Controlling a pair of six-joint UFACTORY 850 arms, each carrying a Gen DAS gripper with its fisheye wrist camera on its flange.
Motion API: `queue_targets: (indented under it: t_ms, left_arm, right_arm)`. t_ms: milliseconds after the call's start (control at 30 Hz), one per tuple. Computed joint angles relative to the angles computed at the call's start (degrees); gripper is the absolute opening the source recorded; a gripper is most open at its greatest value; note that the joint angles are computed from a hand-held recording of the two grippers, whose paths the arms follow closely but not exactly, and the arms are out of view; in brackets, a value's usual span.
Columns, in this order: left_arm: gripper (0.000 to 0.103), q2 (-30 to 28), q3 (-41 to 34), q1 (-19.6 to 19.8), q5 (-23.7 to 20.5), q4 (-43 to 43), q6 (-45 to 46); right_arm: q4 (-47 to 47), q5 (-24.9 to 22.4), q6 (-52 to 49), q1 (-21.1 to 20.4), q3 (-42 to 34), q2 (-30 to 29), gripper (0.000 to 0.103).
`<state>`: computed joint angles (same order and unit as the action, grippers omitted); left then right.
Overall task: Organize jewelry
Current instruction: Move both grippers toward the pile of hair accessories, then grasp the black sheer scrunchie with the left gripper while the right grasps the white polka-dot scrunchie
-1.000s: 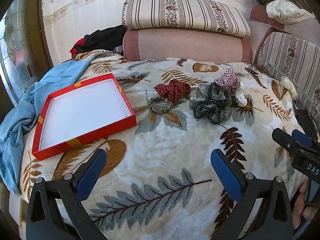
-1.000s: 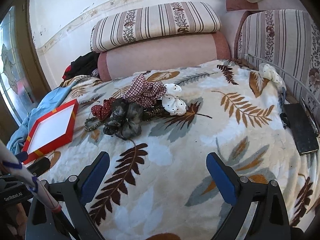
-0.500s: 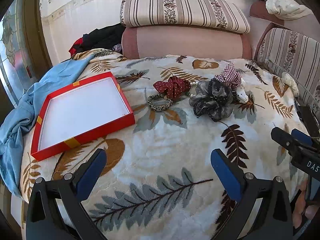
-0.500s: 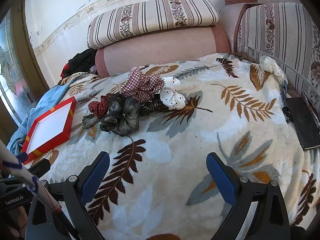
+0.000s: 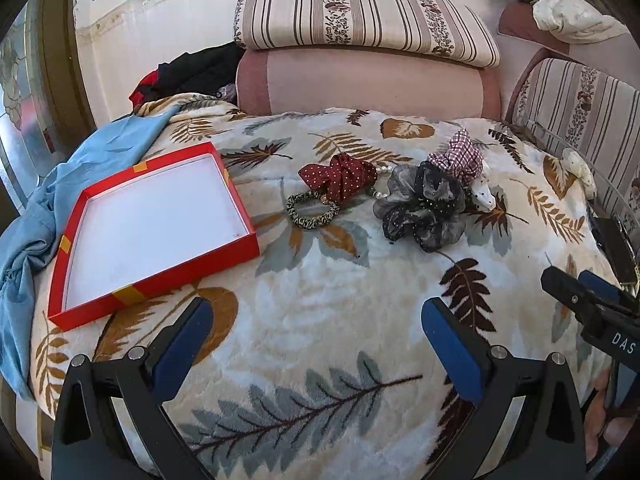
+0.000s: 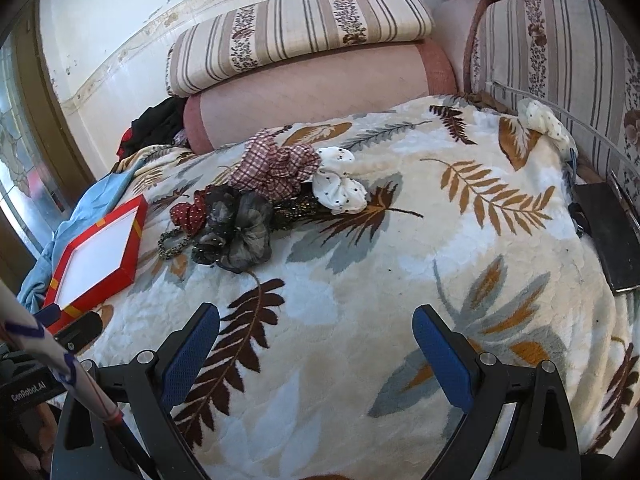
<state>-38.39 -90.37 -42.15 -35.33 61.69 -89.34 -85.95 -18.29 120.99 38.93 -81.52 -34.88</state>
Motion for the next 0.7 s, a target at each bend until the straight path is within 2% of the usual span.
queue_targets:
  t_ms: [200,400,533,567,633,667,700]
  left_arm:
    - [0.103,-2.42,-4.43,0.86,2.47,-5.58,6.52]
    - [0.103,-9.19,-14.92,1.83,6.87,-13.99,19.59]
    - [0.103,-16.91,-26.74,2.67,5.92,-22.40,30.00]
    - [0.103,-19.29,-30.59,2.79,4.13,-24.23,32.28]
    - [0.103,-22.86,-36.21,3.26,3.50,-28.71,37.02]
    - [0.102,-26.07,-41.42,3.43,1.16,-30.94,39.96]
    - [0.093,-29.10,-46.30,3.50,-1.42,-31.73,41.38]
  right_arm:
    - [-1.91,0.79,2.73,-0.50,0.29,0.07,0.092]
    - [0.08,-0.79,3.39,-1.15,0.85,0.41,0.091]
    - [2.37,-0.16,4.68,-2.42,1.78,0.81,0.091]
    - [2.47,0.05,5.25,-2.68,2.05,0.94,0.091]
    - [2.39,0.67,6.15,-3.11,2.39,1.08,0.091]
    - [2.51,0.83,6.31,-3.24,2.45,1.08,0.091]
    - [2.29,0.92,6.54,-3.30,2.49,1.07,0.091]
